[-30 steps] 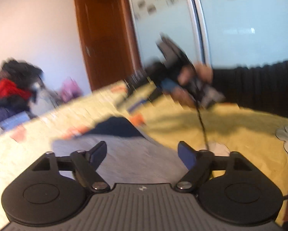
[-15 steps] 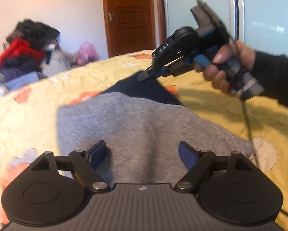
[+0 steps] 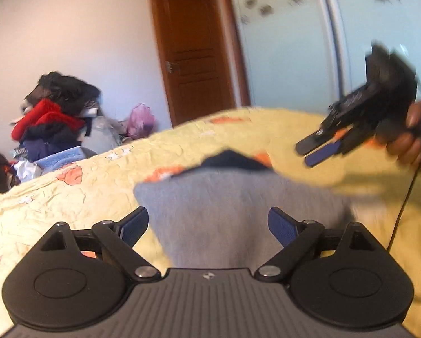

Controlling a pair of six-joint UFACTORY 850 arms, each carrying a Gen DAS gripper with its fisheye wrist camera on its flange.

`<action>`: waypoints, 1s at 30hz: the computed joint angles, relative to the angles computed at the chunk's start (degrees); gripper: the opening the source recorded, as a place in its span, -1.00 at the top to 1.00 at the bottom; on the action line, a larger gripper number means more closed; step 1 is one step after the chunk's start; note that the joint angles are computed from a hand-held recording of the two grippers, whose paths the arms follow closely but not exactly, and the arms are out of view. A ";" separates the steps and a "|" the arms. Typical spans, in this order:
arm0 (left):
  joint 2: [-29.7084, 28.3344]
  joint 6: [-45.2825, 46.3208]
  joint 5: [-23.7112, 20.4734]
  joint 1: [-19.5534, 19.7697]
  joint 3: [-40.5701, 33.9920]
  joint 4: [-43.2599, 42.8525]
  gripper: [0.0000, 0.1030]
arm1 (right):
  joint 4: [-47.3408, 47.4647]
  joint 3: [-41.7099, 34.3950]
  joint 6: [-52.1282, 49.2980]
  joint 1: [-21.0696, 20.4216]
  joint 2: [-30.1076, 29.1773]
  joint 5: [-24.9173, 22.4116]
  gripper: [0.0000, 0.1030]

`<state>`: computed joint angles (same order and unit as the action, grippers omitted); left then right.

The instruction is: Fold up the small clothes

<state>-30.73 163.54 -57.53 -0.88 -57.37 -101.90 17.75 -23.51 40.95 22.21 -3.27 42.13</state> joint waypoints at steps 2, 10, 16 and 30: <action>0.51 1.78 1.92 0.75 1.06 2.95 -0.80 | 4.43 0.49 -3.17 3.97 0.86 -2.10 0.00; 0.19 5.49 9.56 -0.47 2.10 -2.49 -0.79 | 11.68 -2.60 -10.21 8.61 -1.89 -5.70 0.12; 0.51 -0.61 9.90 -0.63 1.92 0.00 0.52 | 19.62 -4.51 -19.92 9.66 -1.96 -8.35 0.70; -2.89 -25.72 2.75 4.21 -9.39 21.64 -0.42 | 8.37 3.27 -0.52 6.22 2.05 4.90 -0.46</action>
